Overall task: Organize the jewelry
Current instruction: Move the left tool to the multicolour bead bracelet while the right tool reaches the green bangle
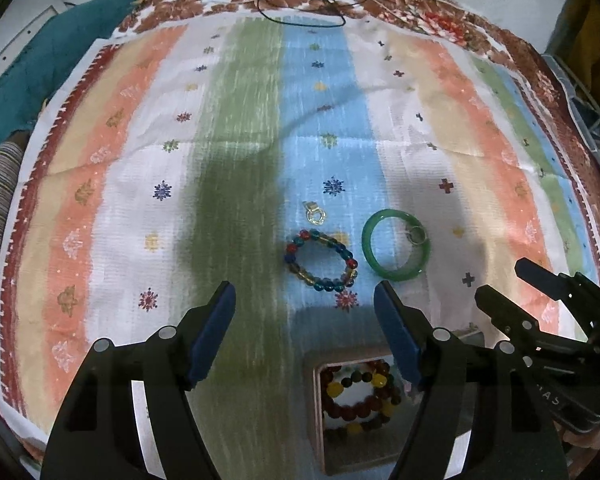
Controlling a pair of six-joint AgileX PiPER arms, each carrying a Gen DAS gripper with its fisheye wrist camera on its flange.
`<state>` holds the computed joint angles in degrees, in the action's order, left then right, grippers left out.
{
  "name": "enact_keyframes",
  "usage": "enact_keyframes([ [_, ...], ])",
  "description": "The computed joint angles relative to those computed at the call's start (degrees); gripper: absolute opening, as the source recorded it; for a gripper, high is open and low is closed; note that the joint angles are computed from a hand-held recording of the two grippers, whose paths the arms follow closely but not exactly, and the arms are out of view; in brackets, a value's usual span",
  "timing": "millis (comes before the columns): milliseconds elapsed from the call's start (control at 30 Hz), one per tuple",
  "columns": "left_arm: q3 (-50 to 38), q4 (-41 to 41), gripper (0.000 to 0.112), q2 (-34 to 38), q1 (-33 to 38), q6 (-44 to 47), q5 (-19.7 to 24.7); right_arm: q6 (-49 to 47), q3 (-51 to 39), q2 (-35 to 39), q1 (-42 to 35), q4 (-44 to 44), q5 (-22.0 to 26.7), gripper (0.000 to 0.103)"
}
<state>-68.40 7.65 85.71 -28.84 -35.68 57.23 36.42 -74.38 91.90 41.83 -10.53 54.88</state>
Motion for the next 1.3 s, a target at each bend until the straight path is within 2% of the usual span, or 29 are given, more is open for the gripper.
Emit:
enact_keyframes([
  [767, -2.9, -5.68, 0.071, 10.04, 4.95, 7.6, -2.89, -5.51, -5.91, 9.85, -4.15, 5.12, 0.51, 0.064],
  [1067, -3.92, -5.68, 0.064, 14.0, 5.69, 10.57, -3.2, -7.9, -9.02, 14.29, -5.2, 5.94, 1.39, 0.064],
  [1167, -4.68, -5.44, 0.063, 15.46, 6.01, 11.26, -3.14, -8.72, -10.41, 15.94, -5.28, 6.26, 1.81, 0.055],
  [1300, -5.53, -5.41, 0.063, 17.29, 6.51, 12.63, -3.38, -9.7, -11.51, 17.92, -5.41, 6.67, 2.07, 0.051],
])
